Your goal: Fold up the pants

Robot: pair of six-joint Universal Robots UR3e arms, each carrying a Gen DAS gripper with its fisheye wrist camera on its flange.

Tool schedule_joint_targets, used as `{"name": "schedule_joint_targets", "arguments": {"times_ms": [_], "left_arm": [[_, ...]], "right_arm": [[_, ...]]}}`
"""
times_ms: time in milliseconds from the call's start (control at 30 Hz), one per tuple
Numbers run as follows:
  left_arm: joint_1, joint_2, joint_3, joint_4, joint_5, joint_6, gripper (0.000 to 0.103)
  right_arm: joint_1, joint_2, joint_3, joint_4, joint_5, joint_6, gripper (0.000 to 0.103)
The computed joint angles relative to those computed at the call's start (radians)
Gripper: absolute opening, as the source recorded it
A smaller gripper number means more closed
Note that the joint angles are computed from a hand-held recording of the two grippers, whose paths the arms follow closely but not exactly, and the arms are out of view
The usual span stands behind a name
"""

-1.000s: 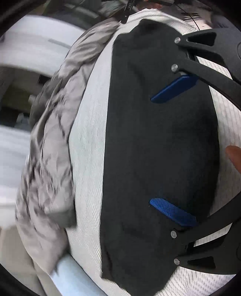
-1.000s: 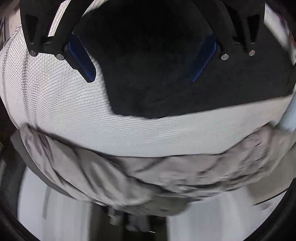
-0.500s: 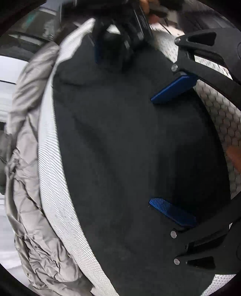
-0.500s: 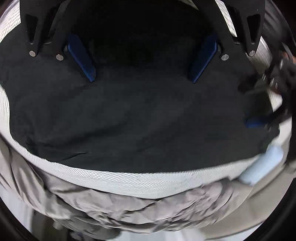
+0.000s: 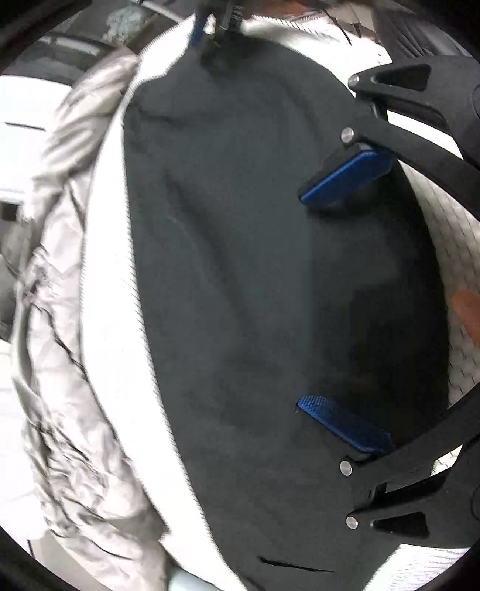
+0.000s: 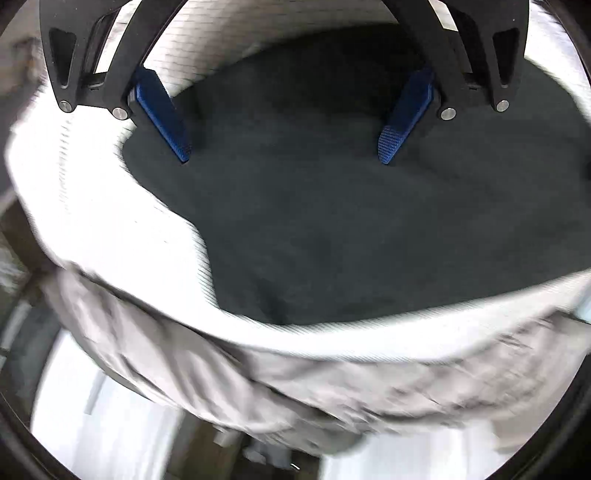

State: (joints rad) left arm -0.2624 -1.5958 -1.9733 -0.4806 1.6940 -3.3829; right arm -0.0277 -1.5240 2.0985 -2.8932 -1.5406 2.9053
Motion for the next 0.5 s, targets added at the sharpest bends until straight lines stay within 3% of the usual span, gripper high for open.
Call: {"name": "schedule_joint_targets", "arguments": {"times_ms": [67, 167, 233, 300, 333, 367, 400, 500], "left_arm": [[-0.019, -0.076, 0.128, -0.055, -0.030, 0.020, 0.102], [-0.017, -0.203, 0.346, -0.172, -0.132, 0.150, 0.102], [-0.003, -0.253, 0.421, -0.219, -0.156, 0.175, 0.102], [0.025, -0.276, 0.415, -0.211, -0.179, 0.154, 0.102], [0.043, -0.274, 0.395, -0.212, -0.193, 0.157, 0.102], [0.061, -0.279, 0.383, -0.243, -0.178, 0.165, 0.102], [0.068, -0.276, 0.355, -0.232, -0.152, 0.166, 0.102], [0.121, -0.208, 0.236, -0.157, -0.156, 0.169, 0.103]], "right_arm": [[0.037, 0.021, -0.060, 0.062, 0.127, 0.024, 0.103], [0.079, 0.118, -0.205, 0.190, 0.262, 0.014, 0.103], [0.088, 0.190, -0.288, 0.247, 0.296, 0.002, 0.103], [0.118, 0.220, -0.304, 0.234, 0.184, 0.005, 0.103], [0.142, 0.246, -0.316, 0.200, 0.080, -0.005, 0.103], [0.176, 0.276, -0.303, 0.115, -0.094, -0.034, 0.103], [0.177, 0.279, -0.275, 0.049, -0.183, -0.057, 0.102], [0.109, 0.265, -0.224, -0.016, -0.285, -0.018, 0.103]]}}
